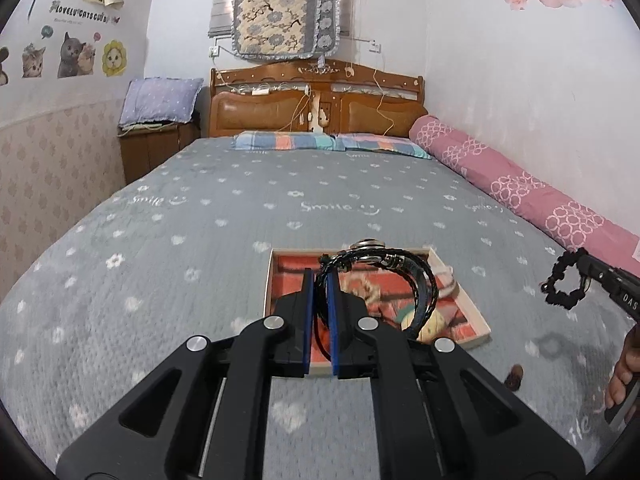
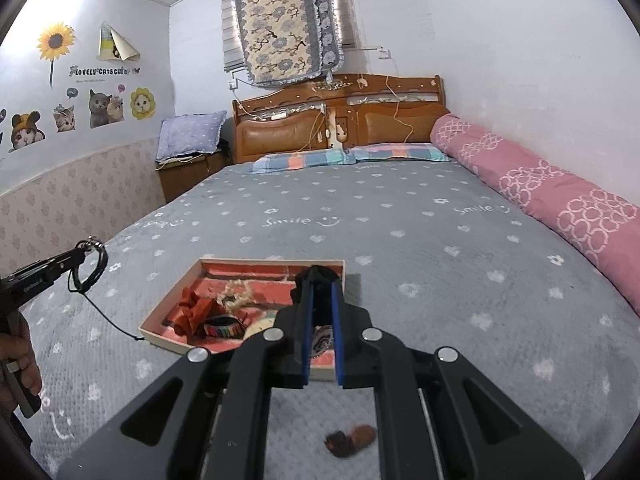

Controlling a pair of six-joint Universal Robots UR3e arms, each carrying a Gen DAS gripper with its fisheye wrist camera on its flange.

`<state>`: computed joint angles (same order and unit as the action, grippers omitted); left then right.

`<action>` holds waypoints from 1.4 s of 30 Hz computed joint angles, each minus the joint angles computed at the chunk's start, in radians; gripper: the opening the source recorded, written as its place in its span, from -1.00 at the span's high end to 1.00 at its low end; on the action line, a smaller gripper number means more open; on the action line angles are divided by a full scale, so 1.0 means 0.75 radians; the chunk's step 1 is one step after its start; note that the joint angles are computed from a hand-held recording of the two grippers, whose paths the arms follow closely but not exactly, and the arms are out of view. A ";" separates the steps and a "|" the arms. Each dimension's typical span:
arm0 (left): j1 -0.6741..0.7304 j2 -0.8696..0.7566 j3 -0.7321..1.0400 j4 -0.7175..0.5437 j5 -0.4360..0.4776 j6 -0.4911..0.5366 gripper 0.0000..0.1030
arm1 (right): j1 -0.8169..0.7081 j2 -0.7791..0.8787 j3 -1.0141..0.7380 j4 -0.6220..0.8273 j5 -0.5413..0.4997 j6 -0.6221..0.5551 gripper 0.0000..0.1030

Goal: Organize jewelry
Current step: 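Carry the cord bracelet and hair tie into the tray and open both tools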

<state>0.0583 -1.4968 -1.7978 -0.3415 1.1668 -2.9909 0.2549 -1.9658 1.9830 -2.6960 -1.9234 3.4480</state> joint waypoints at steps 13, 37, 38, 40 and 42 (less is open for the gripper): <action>-0.045 -0.321 0.285 0.058 0.046 -0.077 0.91 | -0.056 0.331 -0.159 -0.163 0.102 -0.016 0.83; -0.173 -1.008 0.631 0.250 0.186 -0.139 0.90 | -0.199 0.925 -0.269 -0.430 0.265 -0.075 0.83; -0.180 -1.014 0.633 0.250 0.198 -0.135 0.90 | -0.202 0.928 -0.267 -0.429 0.266 -0.081 0.83; -0.193 -1.030 0.648 0.227 0.210 -0.122 0.90 | -0.199 0.942 -0.274 -0.425 0.260 -0.089 0.82; -0.206 -1.040 0.656 0.218 0.234 -0.119 0.89 | -0.187 0.963 -0.290 -0.415 0.229 -0.098 0.76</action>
<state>-0.0965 -2.2770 -1.3055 -0.1783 1.3425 -3.0799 0.1147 -1.2438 1.7658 -3.0074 -1.7514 3.3748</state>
